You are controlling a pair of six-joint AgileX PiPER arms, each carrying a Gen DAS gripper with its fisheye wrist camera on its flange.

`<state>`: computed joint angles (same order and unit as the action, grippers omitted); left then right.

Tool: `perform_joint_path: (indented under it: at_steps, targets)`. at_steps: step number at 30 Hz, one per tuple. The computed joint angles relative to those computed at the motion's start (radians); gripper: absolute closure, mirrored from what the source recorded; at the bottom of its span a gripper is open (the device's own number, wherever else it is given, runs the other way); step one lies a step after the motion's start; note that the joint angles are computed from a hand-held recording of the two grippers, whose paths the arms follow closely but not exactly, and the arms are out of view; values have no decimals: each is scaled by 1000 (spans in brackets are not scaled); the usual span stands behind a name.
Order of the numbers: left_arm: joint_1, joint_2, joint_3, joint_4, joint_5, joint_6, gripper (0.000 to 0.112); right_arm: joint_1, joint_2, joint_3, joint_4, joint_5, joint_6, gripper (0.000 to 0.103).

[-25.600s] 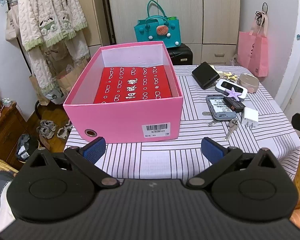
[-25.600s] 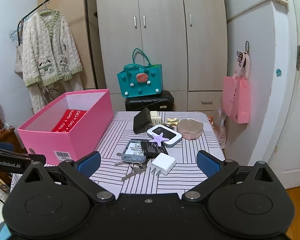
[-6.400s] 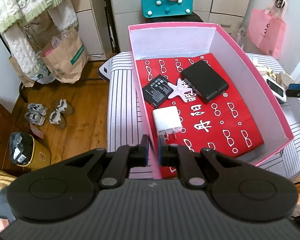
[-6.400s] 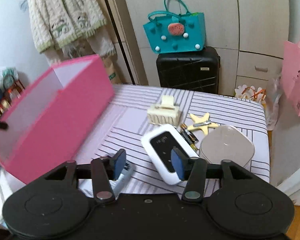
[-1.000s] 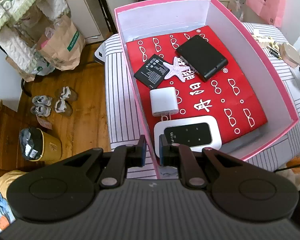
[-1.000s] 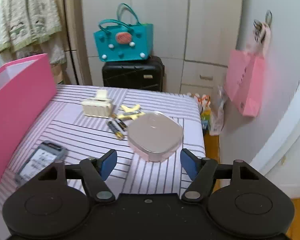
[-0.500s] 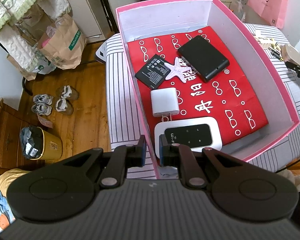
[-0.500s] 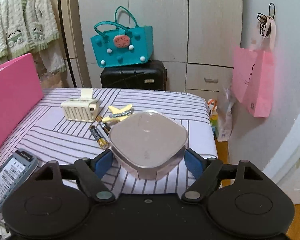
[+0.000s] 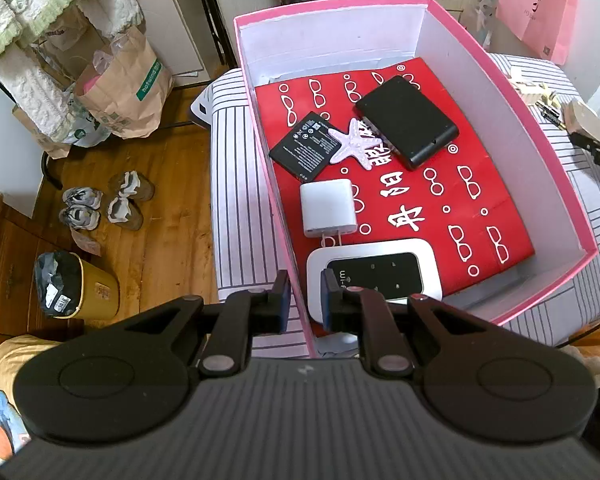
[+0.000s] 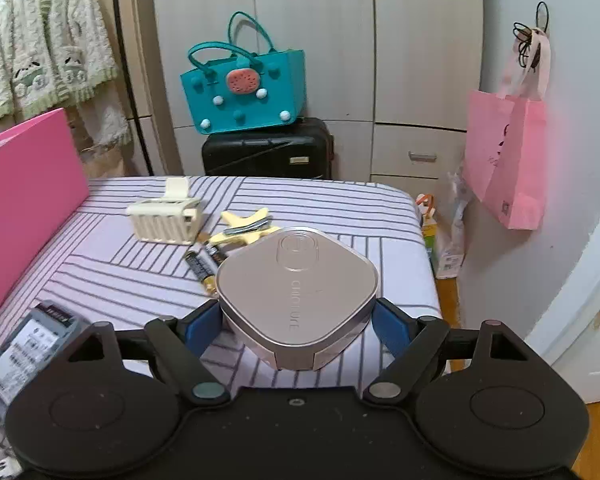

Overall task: Organize rigid objects
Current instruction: 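Carry the beige speaker into the pink box and release it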

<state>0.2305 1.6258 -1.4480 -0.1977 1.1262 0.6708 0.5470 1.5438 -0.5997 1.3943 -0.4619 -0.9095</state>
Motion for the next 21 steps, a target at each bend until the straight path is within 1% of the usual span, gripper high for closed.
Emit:
perform_joint_path:
  at_steps: [4,6,7,8,9,10,11,13,15,17,19,21]
  targets:
    - [3,-6,12,-8,-10,9,99,18,-24,10,41,24,-37,18]
    - [4,-6,12,-9,-10,10,98,46,-34,9,104,15,-89,18]
    - [5,-6,12,-11,-10,11,98,51,-47,9,136,30,-111,18]
    - [4,-7,14,-12,-10,10,97,42,-66,16,136,64,-94,18]
    - [4,-7,15,-10,-10,10,97,25,-93,29,105,115,-36,18]
    - [3,-9,17,-8,-11,10,97,20,-107,38,78,143,13,18]
    - [3,-10,17,-8,-12,9,97,27,-114,40,80,156,24,18]
    - [4,-9,16,-13,-8,8,97,72,-106,39,96,137,5,17]
    - [5,-11,18,-15,-9,10,97,139,-79,37,94,65,-8,16]
    - [6,-12,20,-19,-10,16,97,190,-65,54,59,1,33,16]
    - [11,-14,24,-27,-14,26,97,209,-74,66,55,-15,49,16]
    - [18,-13,24,-36,-14,33,97,227,-72,81,13,-40,96,16]
